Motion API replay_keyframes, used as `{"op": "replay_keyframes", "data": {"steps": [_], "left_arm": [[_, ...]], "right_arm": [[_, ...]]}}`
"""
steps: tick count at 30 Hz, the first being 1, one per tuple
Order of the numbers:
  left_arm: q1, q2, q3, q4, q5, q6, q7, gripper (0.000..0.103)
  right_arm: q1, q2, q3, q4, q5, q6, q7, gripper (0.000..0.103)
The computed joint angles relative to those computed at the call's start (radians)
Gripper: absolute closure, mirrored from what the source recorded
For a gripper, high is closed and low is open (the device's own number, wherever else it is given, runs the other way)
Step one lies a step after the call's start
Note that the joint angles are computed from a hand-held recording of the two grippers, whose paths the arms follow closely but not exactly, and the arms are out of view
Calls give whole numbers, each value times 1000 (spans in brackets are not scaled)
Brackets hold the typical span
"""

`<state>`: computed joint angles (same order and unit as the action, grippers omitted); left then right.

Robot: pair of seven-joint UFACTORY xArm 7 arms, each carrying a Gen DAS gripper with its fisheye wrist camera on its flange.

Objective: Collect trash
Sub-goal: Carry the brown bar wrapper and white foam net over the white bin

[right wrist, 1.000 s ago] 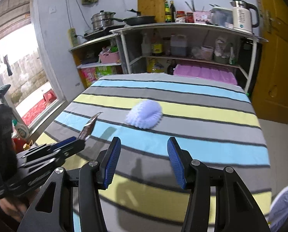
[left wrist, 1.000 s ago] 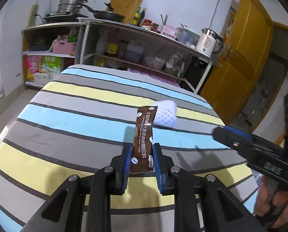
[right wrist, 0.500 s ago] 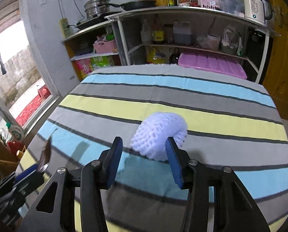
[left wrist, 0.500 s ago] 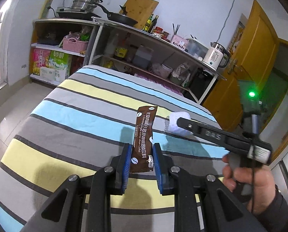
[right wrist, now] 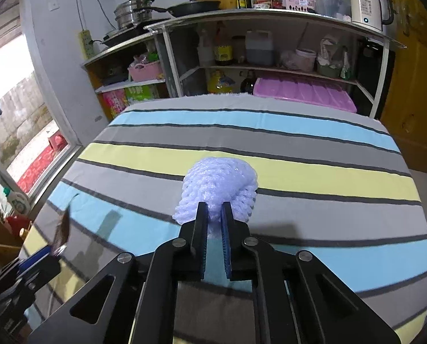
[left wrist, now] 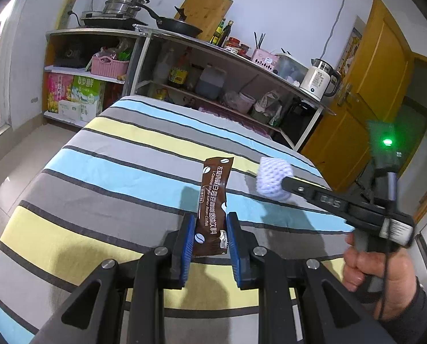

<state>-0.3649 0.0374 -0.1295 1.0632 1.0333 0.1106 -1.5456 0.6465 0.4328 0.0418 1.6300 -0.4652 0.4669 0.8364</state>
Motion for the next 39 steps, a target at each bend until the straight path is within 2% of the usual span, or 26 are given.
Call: {"op": "replay_keyframes", "data": {"steps": [7, 12, 21, 29, 39], "left_arm": [[-32, -10, -33, 23, -26, 58, 51, 80], [-62, -21, -65, 38, -48, 108, 82, 80], [-120, -34, -118, 75, -63, 183, 130, 80], [-181, -5, -136, 140, -76, 228, 178, 80], [-274, 60, -127, 229, -98, 258, 238, 80]], "right_arm": [[6, -196, -6, -227, -112, -88, 135, 94], [-31, -340, 36, -381, -204, -120, 249, 94], [-137, -567, 145, -601, -289, -142, 379, 94], [-244, -741, 240, -746, -282, -142, 425, 94], [-348, -938, 319, -898, -156, -130, 385, 94]]}}
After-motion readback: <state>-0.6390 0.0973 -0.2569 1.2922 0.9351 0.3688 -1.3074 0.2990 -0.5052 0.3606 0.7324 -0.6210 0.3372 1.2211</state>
